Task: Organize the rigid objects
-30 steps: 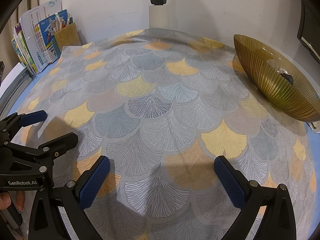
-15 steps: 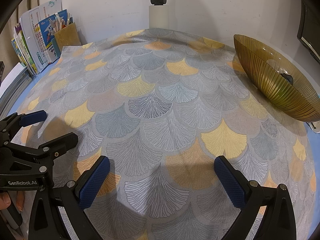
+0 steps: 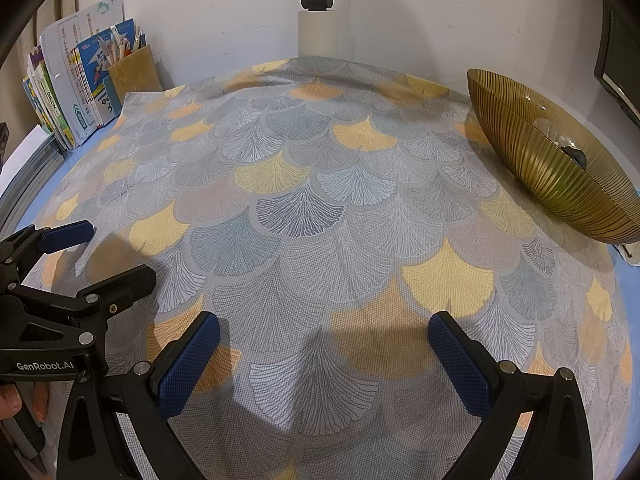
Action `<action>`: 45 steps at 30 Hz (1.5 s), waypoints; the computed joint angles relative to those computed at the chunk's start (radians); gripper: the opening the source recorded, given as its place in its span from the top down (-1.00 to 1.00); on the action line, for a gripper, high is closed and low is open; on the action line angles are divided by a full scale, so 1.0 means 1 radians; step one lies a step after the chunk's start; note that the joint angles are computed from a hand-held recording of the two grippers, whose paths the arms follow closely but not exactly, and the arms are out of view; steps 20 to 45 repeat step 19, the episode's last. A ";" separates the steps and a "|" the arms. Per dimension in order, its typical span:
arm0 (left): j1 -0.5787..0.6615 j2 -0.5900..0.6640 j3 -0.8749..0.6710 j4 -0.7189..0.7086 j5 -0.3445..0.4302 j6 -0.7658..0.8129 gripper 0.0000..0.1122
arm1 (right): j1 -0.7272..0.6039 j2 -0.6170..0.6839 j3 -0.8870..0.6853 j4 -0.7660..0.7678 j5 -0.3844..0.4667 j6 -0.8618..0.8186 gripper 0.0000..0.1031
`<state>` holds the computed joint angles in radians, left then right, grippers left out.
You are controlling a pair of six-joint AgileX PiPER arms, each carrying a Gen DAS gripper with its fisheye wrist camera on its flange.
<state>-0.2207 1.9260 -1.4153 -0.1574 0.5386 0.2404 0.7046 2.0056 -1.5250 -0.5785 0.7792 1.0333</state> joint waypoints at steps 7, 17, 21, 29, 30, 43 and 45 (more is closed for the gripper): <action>-0.001 0.003 -0.007 0.002 0.003 -0.002 -0.84 | 0.000 0.000 -0.002 0.001 0.001 -0.001 -1.00; -0.001 0.003 -0.003 0.003 0.001 -0.003 -0.84 | 0.000 0.002 -0.006 0.001 0.004 -0.001 -1.00; 0.001 -0.003 0.007 -0.001 -0.003 0.002 -0.84 | 0.001 0.002 -0.003 0.000 0.002 0.002 -1.00; 0.001 -0.003 0.007 -0.001 -0.003 0.002 -0.84 | 0.001 0.002 -0.003 0.000 0.002 0.002 -1.00; 0.001 -0.003 0.007 -0.001 -0.003 0.002 -0.84 | 0.001 0.002 -0.003 0.000 0.002 0.002 -1.00; 0.001 -0.003 0.007 -0.001 -0.003 0.002 -0.84 | 0.001 0.002 -0.003 0.000 0.002 0.002 -1.00; 0.001 -0.003 0.007 -0.001 -0.003 0.002 -0.84 | 0.001 0.002 -0.003 0.000 0.002 0.002 -1.00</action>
